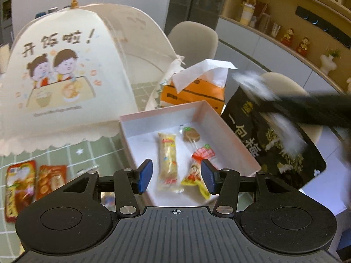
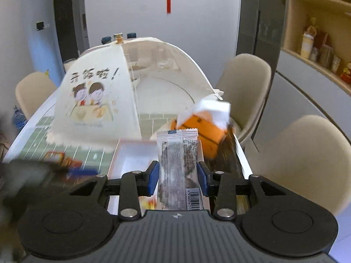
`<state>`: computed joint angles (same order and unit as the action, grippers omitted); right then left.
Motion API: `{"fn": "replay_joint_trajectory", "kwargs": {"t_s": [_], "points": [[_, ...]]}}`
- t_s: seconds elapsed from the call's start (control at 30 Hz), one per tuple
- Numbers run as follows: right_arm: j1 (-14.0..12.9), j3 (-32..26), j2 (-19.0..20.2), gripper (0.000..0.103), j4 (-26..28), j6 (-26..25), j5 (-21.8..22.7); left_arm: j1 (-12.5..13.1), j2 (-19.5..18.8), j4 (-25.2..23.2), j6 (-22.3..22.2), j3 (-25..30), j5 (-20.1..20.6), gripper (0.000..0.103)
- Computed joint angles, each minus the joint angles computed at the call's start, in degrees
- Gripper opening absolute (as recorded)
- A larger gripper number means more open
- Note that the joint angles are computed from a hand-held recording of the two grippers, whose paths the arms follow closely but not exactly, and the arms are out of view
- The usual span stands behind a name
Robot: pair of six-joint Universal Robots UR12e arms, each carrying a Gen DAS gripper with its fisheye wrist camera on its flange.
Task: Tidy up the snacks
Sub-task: 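Carry the peanut packet into the pink box with the left gripper while the right drops the meat strip, then grasp the clear blue candy packet with the left gripper while the right gripper grasps the round bread packet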
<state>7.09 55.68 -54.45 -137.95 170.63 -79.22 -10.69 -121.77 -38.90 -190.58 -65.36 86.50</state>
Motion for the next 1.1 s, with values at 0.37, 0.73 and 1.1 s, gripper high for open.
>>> {"fn": "replay_joint_trajectory", "kwargs": {"t_s": [0.37,0.73,1.1], "points": [[3.28,-4.67,4.94,0.058,9.78,-1.71,-0.16,1.99,4.06,-1.33,-3.19,-7.17,0.09,0.054],[4.27,18.00,-6.28,0.076,-3.93,-9.04,6.13,2.93,14.28,0.30,-13.36,-24.43,6.20,0.054],[6.51,13.37,-3.65,0.076,0.41,-13.36,9.09,4.54,16.38,0.56,-21.57,-27.02,6.67,0.053]]}}
